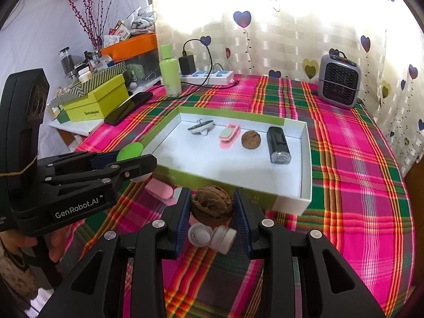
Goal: Organize objects
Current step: 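Carry the green holder with the left gripper while the right gripper carries the walnut into the box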
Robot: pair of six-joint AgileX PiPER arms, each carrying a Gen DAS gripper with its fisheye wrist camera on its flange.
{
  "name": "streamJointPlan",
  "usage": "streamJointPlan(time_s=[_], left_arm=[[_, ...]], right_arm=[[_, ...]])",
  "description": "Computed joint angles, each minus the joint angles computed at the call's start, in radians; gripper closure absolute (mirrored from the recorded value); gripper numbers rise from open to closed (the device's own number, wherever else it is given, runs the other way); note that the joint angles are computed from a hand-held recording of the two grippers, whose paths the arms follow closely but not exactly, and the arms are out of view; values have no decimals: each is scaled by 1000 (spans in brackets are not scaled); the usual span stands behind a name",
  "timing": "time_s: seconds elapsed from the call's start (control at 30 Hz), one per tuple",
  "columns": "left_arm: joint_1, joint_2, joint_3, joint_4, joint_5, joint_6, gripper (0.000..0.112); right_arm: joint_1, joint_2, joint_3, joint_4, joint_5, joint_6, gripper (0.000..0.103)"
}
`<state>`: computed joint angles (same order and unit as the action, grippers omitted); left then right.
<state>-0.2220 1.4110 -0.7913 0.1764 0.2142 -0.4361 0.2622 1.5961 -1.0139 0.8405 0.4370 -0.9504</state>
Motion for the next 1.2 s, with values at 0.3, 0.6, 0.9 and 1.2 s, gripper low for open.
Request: streamJointPlan(time_s=[0.3, 0.6, 0.9, 1.2], left_arm=[[57, 72, -83, -175, 11, 213, 81], [107, 163, -168, -341, 22, 406, 81], [134, 234, -232, -416, 40, 497, 81], [150, 306, -301, -406, 59, 505, 81]], right_arm=[[25, 83, -108, -38, 11, 57, 69], [32, 188, -243, -125, 44, 182, 69], [37, 272, -342, -195, 70, 257, 69], [48, 340, -415, -247, 83, 316, 69]])
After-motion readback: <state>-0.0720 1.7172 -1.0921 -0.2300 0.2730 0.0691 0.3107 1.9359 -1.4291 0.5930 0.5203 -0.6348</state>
